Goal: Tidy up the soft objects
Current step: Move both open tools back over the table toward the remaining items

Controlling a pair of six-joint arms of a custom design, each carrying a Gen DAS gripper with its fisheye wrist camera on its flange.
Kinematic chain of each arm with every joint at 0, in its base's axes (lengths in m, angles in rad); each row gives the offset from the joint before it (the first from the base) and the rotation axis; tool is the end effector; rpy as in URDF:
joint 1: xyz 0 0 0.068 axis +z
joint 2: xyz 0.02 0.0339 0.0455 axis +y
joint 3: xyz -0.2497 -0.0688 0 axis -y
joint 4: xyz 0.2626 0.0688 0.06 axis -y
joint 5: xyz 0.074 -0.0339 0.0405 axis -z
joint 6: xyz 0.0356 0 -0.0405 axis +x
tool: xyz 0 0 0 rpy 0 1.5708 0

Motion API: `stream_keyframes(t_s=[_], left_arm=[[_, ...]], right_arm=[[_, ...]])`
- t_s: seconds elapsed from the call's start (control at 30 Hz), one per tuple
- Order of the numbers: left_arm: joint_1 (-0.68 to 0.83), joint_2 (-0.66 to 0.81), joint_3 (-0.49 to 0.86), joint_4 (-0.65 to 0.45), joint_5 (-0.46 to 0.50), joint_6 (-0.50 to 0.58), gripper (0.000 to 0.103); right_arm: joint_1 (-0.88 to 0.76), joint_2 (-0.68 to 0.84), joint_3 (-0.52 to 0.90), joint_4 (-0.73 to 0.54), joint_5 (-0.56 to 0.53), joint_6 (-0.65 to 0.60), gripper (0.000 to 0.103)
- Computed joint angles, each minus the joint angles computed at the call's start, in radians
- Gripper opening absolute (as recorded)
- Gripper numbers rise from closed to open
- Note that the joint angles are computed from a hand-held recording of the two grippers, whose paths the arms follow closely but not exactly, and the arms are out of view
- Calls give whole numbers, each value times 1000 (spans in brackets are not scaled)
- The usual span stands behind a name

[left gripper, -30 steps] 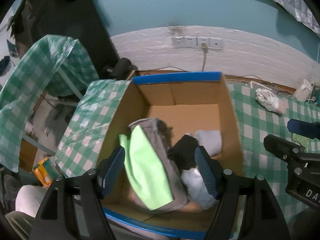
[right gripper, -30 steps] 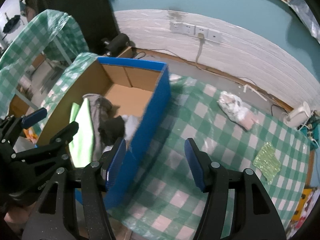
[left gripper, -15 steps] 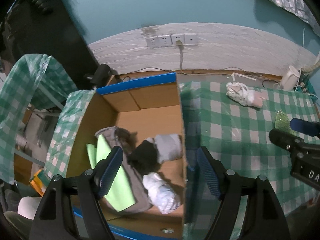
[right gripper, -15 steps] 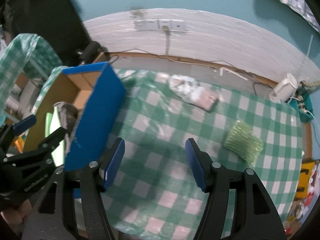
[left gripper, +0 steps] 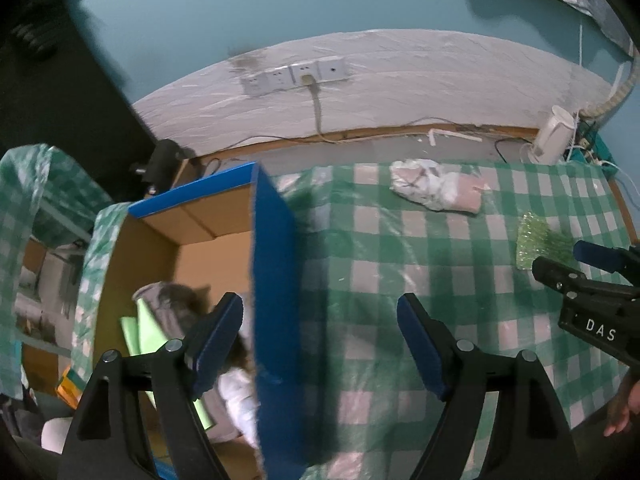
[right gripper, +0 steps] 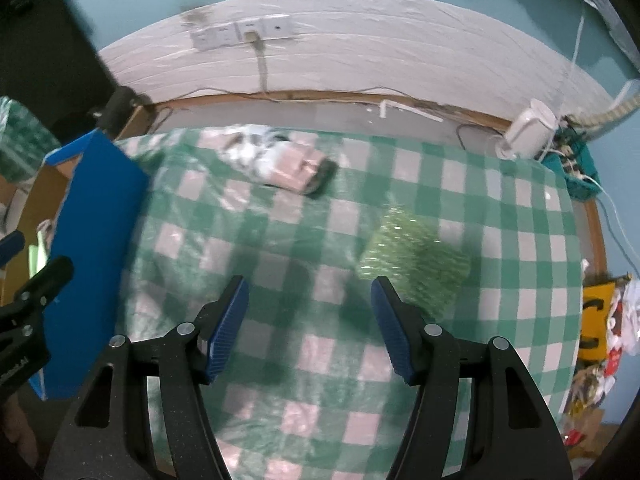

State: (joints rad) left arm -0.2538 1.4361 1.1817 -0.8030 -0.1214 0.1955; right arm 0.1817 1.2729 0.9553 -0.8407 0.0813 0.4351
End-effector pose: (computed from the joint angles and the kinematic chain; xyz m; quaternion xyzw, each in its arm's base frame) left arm 0.3006 -0.0735 0.2577 0.2001 0.9446 0.0513 0.2550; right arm 0.2551 0.0439 0.2269 0.1318 0.9691 0.0242 0.2070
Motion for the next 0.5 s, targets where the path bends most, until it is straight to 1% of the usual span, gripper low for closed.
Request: stream_keyframes(t_s=[0.2,0.33,0.5], left_arm=[[-71,112,54,-11,-7,-40,81],[-114,172,75,2,-25,-61,81],[-139,250,112,17,-26,-84,81]], right_arm=[[-104,2,-35,19,-18,-56,64],[-173,18,-59,44,-29,-96,64],[-252,66,-76,81,-54,-145,64]])
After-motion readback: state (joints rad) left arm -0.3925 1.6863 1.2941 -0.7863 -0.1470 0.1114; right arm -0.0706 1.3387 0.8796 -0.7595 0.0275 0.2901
